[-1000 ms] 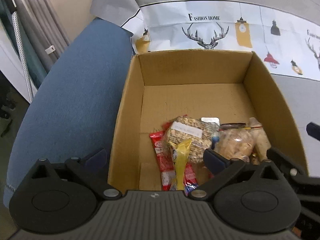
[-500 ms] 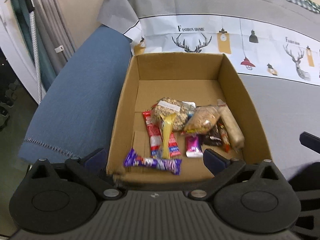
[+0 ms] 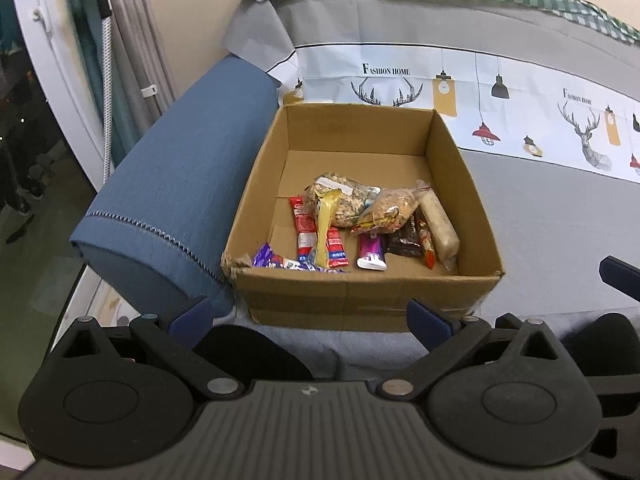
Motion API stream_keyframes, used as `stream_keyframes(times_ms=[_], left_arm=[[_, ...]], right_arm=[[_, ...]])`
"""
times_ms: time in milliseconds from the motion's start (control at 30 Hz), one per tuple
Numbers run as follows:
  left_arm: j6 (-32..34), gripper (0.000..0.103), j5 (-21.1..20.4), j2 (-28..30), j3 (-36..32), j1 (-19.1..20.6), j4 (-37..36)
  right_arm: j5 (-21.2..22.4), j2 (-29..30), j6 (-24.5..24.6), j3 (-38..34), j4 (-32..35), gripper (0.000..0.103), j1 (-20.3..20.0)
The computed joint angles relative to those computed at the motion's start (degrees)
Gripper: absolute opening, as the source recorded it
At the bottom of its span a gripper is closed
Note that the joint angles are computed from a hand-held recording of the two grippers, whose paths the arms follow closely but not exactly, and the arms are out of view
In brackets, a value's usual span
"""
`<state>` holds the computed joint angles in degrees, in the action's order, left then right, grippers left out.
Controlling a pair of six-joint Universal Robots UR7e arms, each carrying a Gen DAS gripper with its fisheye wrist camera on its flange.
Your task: Organize snacks
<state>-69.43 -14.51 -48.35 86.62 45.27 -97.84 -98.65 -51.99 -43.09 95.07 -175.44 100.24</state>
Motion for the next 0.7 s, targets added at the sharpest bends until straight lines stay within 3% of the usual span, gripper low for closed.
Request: stream_keyframes(times_ms=[100, 267, 433, 600, 700], left_arm=[[-2.88, 0.103, 0.49, -0.22, 0.22, -0.83, 2.42], [-19.94, 0.103, 2.20, 0.82, -4.11, -1.83, 22.36], [-23.12, 0.103, 0.14, 0.40, -4.60, -1.44, 24.51], [-20.24, 0.103, 0.67, -1.16, -1.45, -1.60, 17.83], [-21.17, 0.103, 0.53, -0.67, -2.23, -1.54, 19.76]], right_arm=[[0.12, -1.10, 0.15, 1.20, -0.79, 0.098, -0.21], [0.27, -1.88, 1.63, 2.05, -1.80, 0.098, -0.54], [0.58, -2.10, 1.00, 2.92, -3.45, 0.101, -0.56], [0.11, -1.68, 1.19, 2.91, -4.79, 0.101, -0.33], [0.52, -1.60, 1.04, 3.16, -5.63, 0.102, -0.37]])
